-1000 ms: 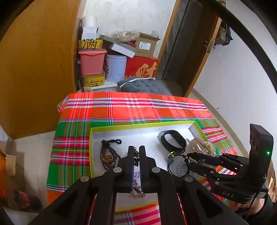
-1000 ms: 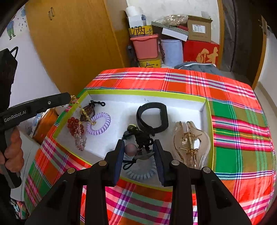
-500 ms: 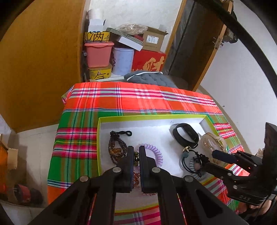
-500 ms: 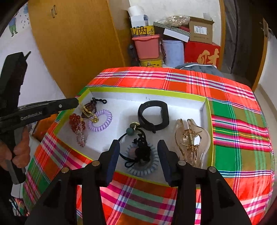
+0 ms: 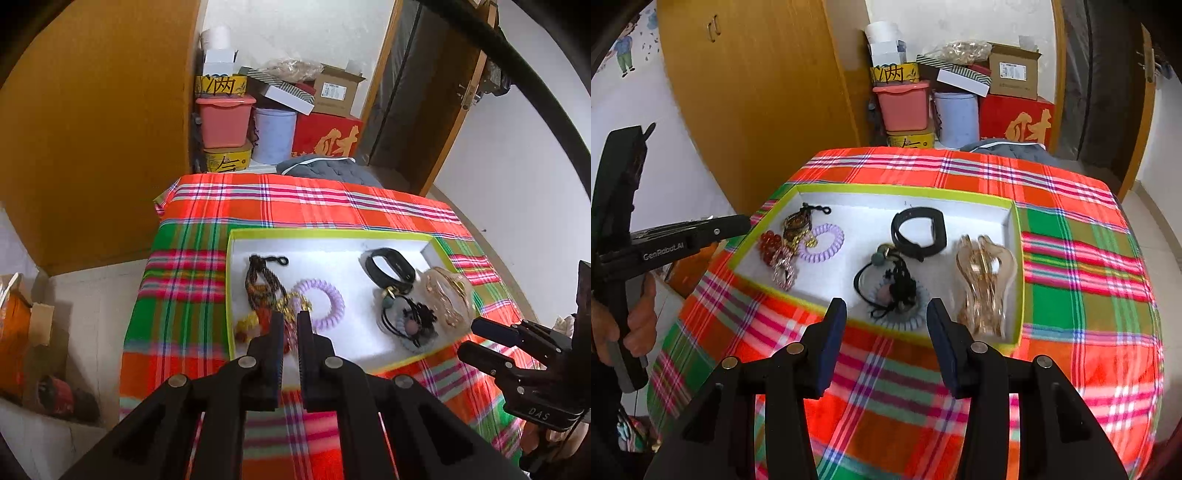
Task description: Organize jewelry
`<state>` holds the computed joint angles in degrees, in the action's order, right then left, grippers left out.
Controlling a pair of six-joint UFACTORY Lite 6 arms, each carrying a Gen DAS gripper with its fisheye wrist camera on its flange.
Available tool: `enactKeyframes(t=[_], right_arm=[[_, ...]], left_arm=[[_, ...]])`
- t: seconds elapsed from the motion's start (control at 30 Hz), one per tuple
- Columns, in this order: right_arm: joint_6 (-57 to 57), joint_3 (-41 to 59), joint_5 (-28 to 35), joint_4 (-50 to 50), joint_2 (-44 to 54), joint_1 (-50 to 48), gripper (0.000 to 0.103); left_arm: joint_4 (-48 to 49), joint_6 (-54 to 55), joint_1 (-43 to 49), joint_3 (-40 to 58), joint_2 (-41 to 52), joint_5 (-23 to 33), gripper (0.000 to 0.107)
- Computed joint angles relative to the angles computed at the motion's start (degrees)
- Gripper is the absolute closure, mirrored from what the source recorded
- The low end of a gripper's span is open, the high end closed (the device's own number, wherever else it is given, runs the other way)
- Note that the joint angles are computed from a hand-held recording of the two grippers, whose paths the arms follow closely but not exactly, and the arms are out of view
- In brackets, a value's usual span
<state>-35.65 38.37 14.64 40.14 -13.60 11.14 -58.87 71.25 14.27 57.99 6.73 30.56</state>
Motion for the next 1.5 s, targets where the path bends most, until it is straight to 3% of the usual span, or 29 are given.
enactKeyframes(t=[0.2,0.5,0.63,0.87,1.17,1.5], right_arm=[[17.4,-6.34,3.51,-15.81,-11.26,2.19,0.057],[40.95,-12.49,13.19,-35.67,-28.81,8.54,0.057],[51.44,-14.11,19.35,-43.81,-37.03,13.8,0.056],[74.53,-15.83,32.6,-59.99,-48.81,31.07,0.056],[99.1,-16.58,47.88,-73.61,-53.61,56.34,0.055],[98.99,-16.94,47.27,-73.17,-53.33,56.49,0.055]], left_arm=[[1.18,-0.6,1.74,-10.79,-12.89,1.26,0.078],[11.81,-10.14,4.46,-25.24,-35.12,6.01,0.077],[14.96,-12.04,8.4,-29.95,-44.83,11.67,0.077],[17.26,-11.93,17.37,-34.61,-57.02,22.95,0.077],[17.25,-6.12,30.54,-37.61,-64.57,36.16,0.077],[17.86,-7.61,28.72,-38.34,-64.22,35.22,0.077]])
